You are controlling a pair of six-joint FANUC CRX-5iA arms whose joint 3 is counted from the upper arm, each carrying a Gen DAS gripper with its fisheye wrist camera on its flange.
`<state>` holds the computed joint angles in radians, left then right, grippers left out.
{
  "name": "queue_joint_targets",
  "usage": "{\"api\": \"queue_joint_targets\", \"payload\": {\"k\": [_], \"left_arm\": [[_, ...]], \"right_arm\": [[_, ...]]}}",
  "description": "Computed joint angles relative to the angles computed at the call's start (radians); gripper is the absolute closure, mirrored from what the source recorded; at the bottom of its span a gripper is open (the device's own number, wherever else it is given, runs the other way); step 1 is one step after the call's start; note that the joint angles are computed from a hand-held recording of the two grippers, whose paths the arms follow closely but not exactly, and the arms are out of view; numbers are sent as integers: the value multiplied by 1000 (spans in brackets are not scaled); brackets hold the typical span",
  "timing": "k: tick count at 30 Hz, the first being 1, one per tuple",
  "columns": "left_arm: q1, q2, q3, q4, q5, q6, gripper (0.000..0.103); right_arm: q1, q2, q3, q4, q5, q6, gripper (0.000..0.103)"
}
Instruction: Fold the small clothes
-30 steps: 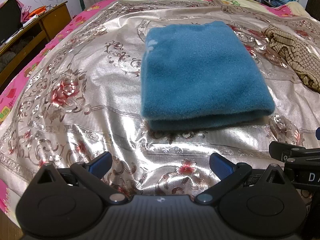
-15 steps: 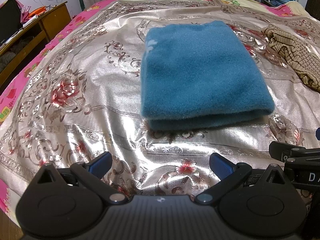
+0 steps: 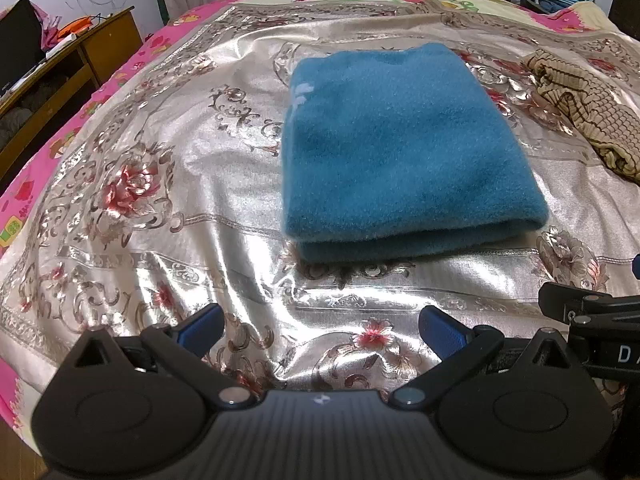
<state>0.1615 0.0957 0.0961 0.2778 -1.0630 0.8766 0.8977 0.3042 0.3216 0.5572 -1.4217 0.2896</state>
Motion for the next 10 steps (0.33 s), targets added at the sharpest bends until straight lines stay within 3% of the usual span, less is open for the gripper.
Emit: {"api": "queue_joint_targets", "payload": {"k": [10], "left_arm": [[-1,-2,-4,4,6,-3,0]], "right_arm": [[0,-2,-3,2,2,-2,0]]}}
